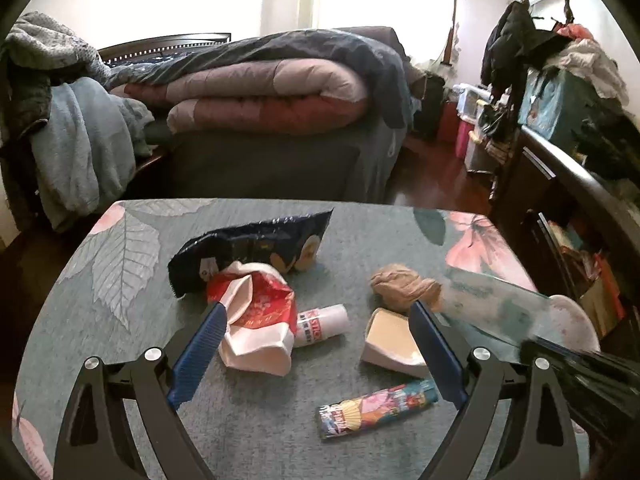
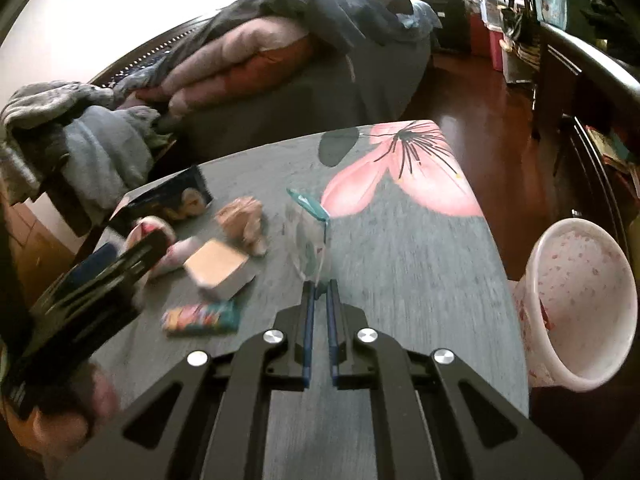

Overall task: Collect trash
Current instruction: 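Grasp the wipes pack with the right gripper while the left grasps the red paper cup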

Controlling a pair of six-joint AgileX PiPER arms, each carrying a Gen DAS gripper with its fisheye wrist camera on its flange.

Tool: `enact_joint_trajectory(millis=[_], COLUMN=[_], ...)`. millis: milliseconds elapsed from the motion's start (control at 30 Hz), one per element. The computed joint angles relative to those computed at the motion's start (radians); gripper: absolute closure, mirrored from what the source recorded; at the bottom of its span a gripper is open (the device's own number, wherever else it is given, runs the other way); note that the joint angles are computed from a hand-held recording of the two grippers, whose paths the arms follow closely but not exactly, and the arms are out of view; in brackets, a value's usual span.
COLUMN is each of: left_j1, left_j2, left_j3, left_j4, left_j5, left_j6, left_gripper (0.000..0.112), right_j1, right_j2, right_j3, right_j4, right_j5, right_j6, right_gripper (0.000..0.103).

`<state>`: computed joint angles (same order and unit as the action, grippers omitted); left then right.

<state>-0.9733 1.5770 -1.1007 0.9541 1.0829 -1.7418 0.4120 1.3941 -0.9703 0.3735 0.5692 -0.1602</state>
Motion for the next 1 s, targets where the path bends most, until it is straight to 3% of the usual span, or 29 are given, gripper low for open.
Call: enact_joint_trajectory(millis=[133, 233, 267, 300, 367, 400, 433, 567, 700, 900, 967, 1000], left_j1=[0.008, 0.012, 0.015, 0.016, 0.022, 0.019, 0.018, -0.023, -0.106, -0.223, -0.229, -0.226], left_j2=[0.050, 0.086, 0.078, 0.059, -0.011, -0.046, -0.100, -0.261, -0.336, -0.360, -0.345, -0.328], left_j3=[-0.033, -0.058, -0.047, -0.024, 0.048, 0.084, 0.137, 0.281, 0.328, 0.316, 0.296, 0.281], left_j4=[-0.010, -0.010, -0.005, 0.001, 0.014, 0.025, 0.037, 0.090, 0.118, 0.153, 0.139, 0.121], left_j5=[0.055, 0.128, 0.134, 0.127, 0.064, 0.046, 0.011, -0.042, -0.011, 0.063, 0.067, 0.076], left_j6=[0.011, 0.023, 0.024, 0.011, -0.034, -0.068, -0.099, -0.225, -0.273, -0.290, -0.266, -0.250], left_gripper=[0.022, 0.051, 0.066, 0.073, 0.075, 0.097, 0.103, 0.106, 0.112, 0.112, 0.112, 0.111], right_j1=[0.019, 0.039, 0.050, 0.062, 0.085, 0.090, 0.096, 0.112, 0.113, 0.094, 0.110, 0.113], right_j2=[-0.096, -0.152, -0.170, -0.185, -0.217, -0.226, -0.238, -0.266, -0.259, -0.286, -0.270, -0.255], right_j3=[0.071, 0.104, 0.112, 0.120, 0.136, 0.140, 0.147, 0.167, 0.173, 0.197, 0.196, 0.194], right_j4=[-0.041, -0.082, -0.103, -0.121, -0.148, -0.150, -0.149, -0.130, -0.106, -0.076, -0.163, -0.196], right_j5=[-0.006, -0.009, -0.008, -0.010, -0.015, -0.014, -0.016, -0.018, -0.019, -0.015, -0.033, -0.041], right_j6=[0.021, 0.052, 0.071, 0.088, 0.117, 0.120, 0.121, 0.109, 0.096, 0.073, 0.155, 0.181], right_gripper=[0.095, 0.095, 0.095, 0.095, 0.095, 0.095, 0.095, 0.095, 0.095, 0.095, 0.091, 0.080])
